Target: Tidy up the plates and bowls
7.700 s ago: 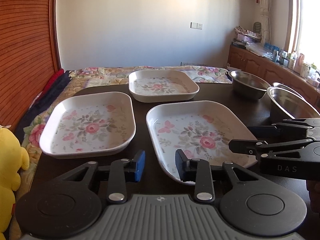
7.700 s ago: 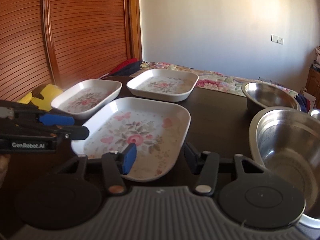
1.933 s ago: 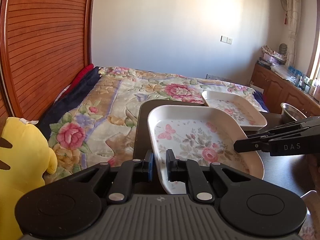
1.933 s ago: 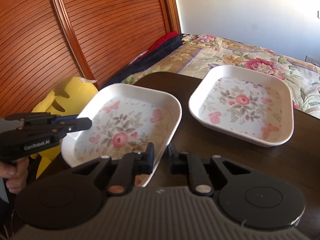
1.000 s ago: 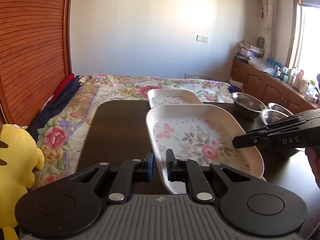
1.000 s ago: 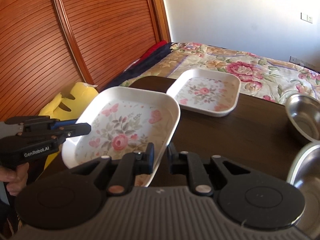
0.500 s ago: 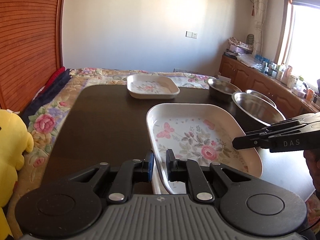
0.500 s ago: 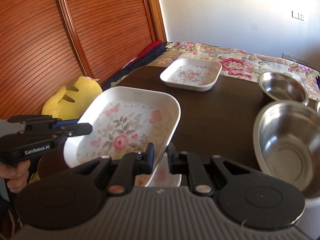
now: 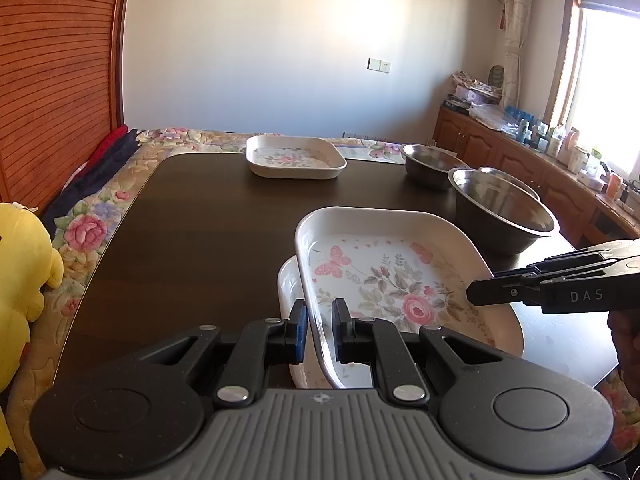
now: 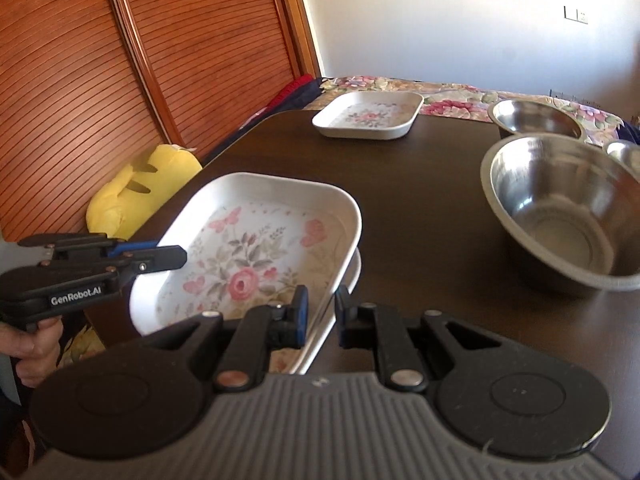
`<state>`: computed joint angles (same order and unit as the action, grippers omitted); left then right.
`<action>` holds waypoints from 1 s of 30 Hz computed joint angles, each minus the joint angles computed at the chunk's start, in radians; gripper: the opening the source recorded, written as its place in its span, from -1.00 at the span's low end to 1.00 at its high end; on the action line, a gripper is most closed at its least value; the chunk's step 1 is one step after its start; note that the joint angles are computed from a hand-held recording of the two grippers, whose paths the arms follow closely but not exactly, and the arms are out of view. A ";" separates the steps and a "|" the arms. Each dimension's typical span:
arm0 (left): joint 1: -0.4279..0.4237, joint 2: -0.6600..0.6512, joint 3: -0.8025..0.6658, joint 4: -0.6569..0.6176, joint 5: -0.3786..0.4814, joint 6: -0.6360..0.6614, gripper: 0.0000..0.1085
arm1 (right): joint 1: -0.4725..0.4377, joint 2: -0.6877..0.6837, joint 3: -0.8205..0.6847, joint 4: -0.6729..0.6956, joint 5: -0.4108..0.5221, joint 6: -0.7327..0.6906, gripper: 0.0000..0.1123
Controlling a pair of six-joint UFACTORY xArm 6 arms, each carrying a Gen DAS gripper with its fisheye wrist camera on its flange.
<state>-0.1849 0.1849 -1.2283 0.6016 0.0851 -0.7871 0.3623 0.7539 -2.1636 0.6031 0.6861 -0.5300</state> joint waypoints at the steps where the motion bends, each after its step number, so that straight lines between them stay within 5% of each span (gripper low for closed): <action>1: 0.000 0.000 0.001 0.001 0.000 -0.002 -0.74 | 0.000 -0.007 0.012 0.006 -0.007 -0.006 -0.72; 17: 0.000 0.036 -0.034 0.067 0.028 -0.061 -0.74 | 0.015 -0.036 0.086 0.035 -0.077 -0.033 -0.72; 30: 0.015 0.047 -0.036 0.192 0.009 -0.190 -0.74 | 0.058 -0.091 0.257 0.246 -0.313 -0.195 -0.70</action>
<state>-0.1696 0.2315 -1.2644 0.7934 0.0937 -0.9768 0.4205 0.6624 -1.9065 0.8487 0.3730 -0.7250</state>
